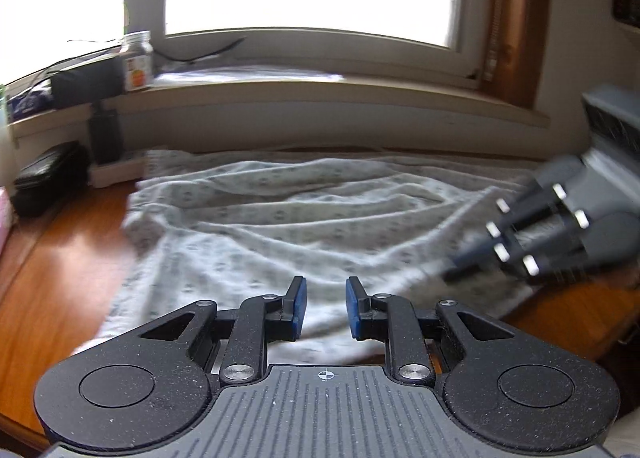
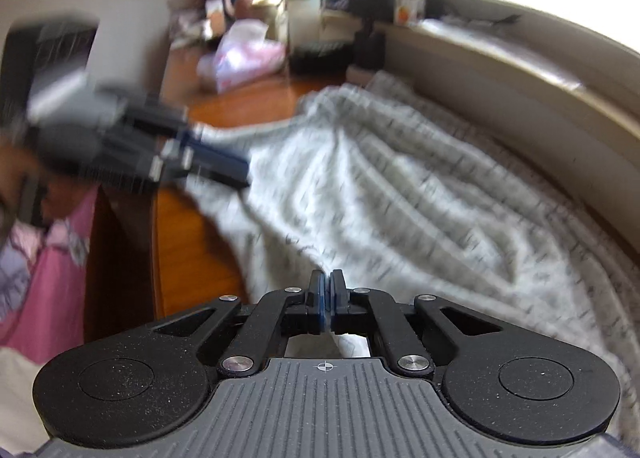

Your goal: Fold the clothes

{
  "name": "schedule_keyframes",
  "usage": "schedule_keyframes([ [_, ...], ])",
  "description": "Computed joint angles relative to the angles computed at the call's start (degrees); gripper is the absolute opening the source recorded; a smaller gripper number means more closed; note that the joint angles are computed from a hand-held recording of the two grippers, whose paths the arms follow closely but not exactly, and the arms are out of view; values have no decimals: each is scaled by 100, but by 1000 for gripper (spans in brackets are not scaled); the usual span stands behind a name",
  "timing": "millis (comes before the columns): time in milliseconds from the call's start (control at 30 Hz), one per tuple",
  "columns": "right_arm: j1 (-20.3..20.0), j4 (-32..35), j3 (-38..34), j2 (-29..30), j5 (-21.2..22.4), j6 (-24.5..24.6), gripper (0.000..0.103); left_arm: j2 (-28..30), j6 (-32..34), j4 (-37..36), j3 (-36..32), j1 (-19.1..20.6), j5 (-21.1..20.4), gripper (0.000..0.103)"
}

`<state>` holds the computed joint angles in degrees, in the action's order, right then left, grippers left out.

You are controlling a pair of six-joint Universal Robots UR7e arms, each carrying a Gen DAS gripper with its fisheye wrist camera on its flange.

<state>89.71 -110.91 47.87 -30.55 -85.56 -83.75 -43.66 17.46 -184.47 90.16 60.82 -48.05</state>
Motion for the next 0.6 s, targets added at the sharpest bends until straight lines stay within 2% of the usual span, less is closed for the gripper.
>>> schedule_keyframes([
  [67, 24, 78, -301, 140, 112, 180, 4, 97, -20, 41, -50, -11, -144, 23],
  [200, 71, 213, -914, 531, 51, 539, 4, 297, -76, 178, -183, 1, -436, 23],
  [333, 40, 339, -1299, 770, -63, 862, 10, 505, -50, 406, -412, 27, -515, 23],
  [367, 11, 299, -1262, 727, -37, 852, 11, 541, -32, 448, -452, 35, -533, 24],
  [400, -18, 256, -1222, 683, -11, 843, 12, 562, -17, 476, -473, 45, -567, 30],
  [433, -48, 209, -1176, 634, 17, 830, 13, 583, 2, 501, -492, 54, -593, 43],
  [467, -86, 98, -1046, 525, 59, 793, 13, 607, 25, 522, -511, 60, -606, 49],
  [600, -260, -138, -601, 95, 140, 551, 23, 672, 103, 515, -561, 77, -598, 46],
])
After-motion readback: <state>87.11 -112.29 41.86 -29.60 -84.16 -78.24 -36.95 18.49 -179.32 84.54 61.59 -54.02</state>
